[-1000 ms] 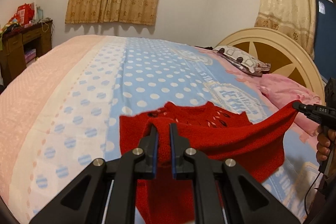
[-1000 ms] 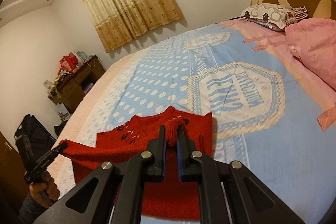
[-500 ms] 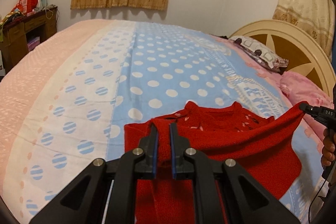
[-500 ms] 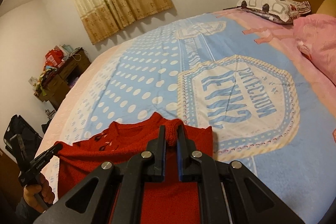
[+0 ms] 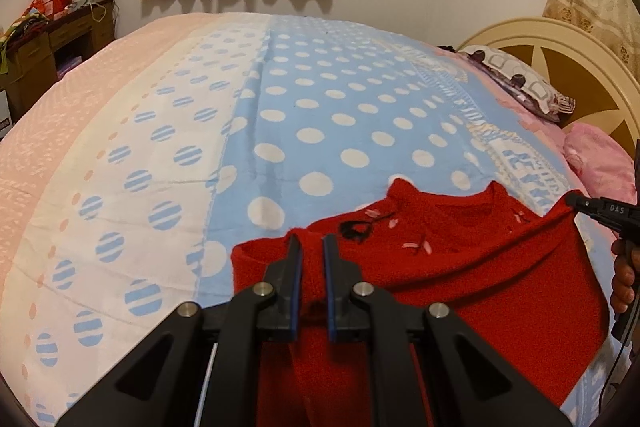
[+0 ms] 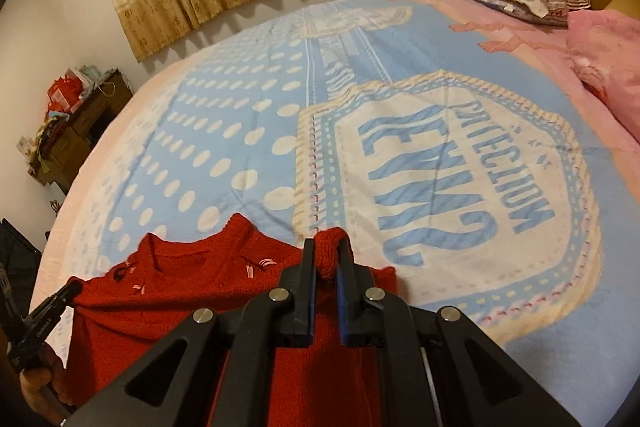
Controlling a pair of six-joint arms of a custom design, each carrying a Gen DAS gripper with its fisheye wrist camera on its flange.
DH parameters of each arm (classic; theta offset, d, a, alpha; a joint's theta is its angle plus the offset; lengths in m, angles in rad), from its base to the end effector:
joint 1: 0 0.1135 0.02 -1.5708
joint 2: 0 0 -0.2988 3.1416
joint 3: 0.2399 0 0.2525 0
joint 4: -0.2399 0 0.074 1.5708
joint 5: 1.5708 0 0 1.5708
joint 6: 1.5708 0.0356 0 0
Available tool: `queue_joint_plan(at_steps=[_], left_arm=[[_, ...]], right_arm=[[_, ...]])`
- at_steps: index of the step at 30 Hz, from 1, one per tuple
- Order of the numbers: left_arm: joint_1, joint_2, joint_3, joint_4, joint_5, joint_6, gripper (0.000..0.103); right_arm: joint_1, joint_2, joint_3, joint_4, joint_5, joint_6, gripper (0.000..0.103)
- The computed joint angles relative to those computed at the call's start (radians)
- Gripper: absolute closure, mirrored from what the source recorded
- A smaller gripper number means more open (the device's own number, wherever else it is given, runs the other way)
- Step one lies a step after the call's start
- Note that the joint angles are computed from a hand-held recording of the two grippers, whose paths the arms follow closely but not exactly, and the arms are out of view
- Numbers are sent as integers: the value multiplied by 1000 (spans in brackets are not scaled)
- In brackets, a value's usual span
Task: Fold small clothes
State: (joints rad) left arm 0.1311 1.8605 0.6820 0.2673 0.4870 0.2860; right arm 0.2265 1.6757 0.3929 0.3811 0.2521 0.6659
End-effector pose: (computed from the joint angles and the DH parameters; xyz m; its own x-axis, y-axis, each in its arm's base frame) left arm 0.3186 0.0252 0.1128 -0.7040 0.1587 -0.6922 0.3830 0.9057 -0.1819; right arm 0.2415 0.0465 0.1074 -0.6422 0.4659 -0.6086 0.4197 0.8782 0.2293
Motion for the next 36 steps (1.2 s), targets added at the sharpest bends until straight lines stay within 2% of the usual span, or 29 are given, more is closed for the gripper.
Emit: queue_joint_plan(at_steps=[3,5,6,7,8,10,11,16,18,22,23,25,27,30,34,36], left_arm=[[-7,24,22,-7,-8,1,87],[-3,26,28,-8,-14,-9,86],[2,22,22,4,-11,-16,85],[7,17,16,20,-17,-26,80],[13,5,4,40,-35,-37,70],[33,-14,-17,73,-44,-43,56],[40,-25,-37,101,-57,-43,54],[60,-105,-144,179,-107,-9,54],[53,-139,-196,225,-129,16,49],[10,-149,-262,302,-209,53,44],[-15,-123,-274,340,-268,64,44],[-29,-76,-279,377,-315,78,44],[-34,0,-257,371,-366,95,43],[23,23,-273,402,-289,100,41],[47,27,-291,420,-273,101,38],[45,26,-309,438,-281,95,38]], right_arm=[[-46,80,24,49,-97,-17,94],[-48,103,33,45,-91,-21,84],[-46,102,21,62,-88,-23,59],[-45,98,3,93,-90,-24,30],[-48,90,-26,140,-99,-27,25],[-41,55,-85,214,-98,-22,25],[-32,34,-92,202,-89,-22,25],[82,-64,-107,133,-21,-22,25],[136,-69,-90,96,-4,-21,25],[239,10,-14,12,44,-36,25],[248,48,13,-25,58,-22,25],[219,121,38,-43,11,4,25],[208,163,34,-29,10,18,26],[253,122,-3,-25,60,31,26],[378,27,-43,-58,132,79,26],[447,30,-47,-55,139,99,26]])
